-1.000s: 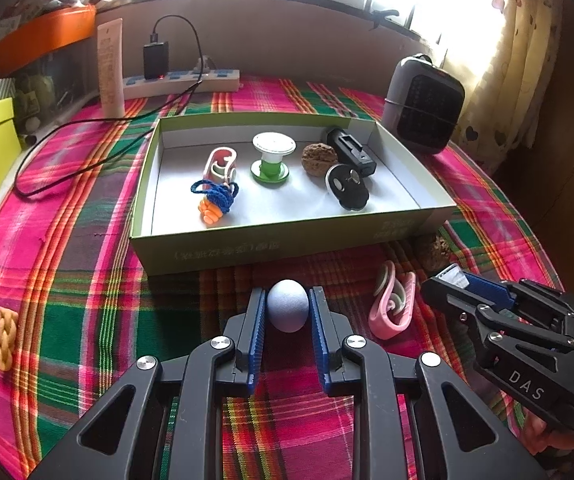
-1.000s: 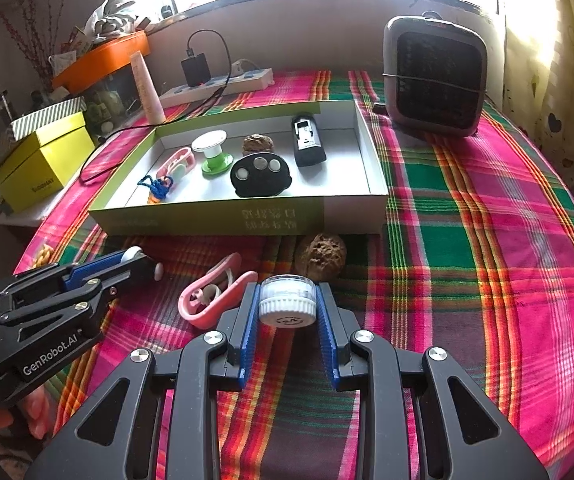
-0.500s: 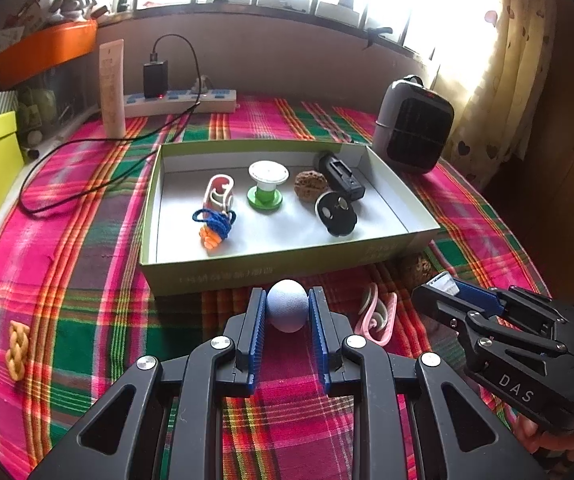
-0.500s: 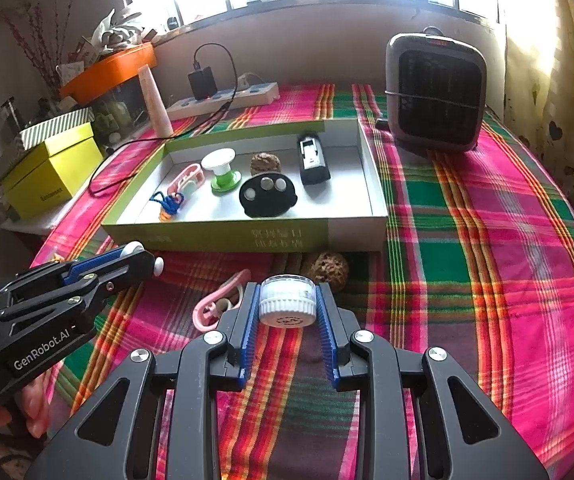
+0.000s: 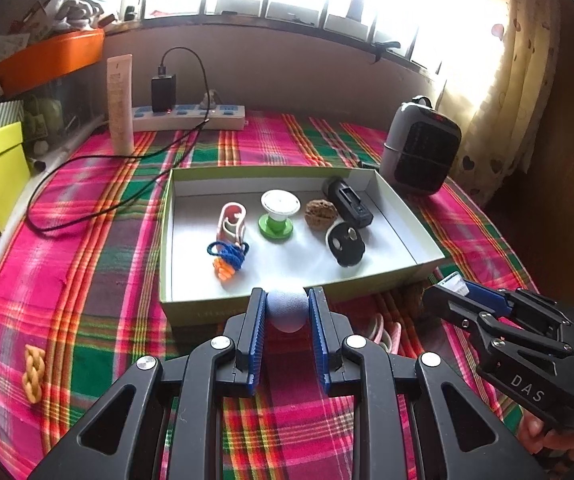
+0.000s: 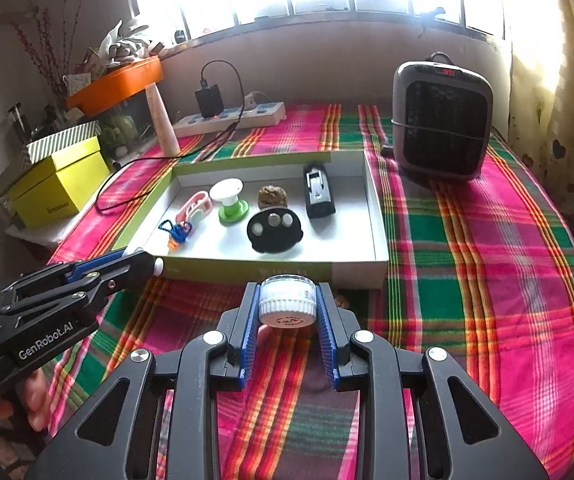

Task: Organize objects
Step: 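Carry the white ball with the left tool while the right tool carries the jar into the tray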

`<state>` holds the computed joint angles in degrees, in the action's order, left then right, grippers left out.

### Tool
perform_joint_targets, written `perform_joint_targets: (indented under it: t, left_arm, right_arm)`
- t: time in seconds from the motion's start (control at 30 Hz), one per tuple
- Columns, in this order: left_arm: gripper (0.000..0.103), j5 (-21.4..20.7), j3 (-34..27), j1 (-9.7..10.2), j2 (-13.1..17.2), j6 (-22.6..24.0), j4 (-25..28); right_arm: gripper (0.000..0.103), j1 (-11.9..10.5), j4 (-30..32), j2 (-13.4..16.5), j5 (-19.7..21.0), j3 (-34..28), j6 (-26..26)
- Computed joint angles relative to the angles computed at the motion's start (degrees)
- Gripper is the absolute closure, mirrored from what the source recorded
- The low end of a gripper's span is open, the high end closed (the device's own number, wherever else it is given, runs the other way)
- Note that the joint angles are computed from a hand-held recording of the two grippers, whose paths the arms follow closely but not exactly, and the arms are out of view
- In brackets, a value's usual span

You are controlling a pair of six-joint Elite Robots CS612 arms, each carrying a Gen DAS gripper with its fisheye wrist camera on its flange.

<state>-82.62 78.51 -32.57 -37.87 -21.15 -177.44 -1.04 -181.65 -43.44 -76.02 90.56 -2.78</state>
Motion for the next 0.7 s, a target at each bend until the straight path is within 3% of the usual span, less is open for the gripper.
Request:
perform_joint_targets:
  t: [0.7]
  left_arm:
    - [0.083,-1.7,-6.31,1.15,2.87,-0.13,5.01]
  right_arm:
    - [0.074,-0.5,4.73,2.78,-0.22,-6.74,-0.59]
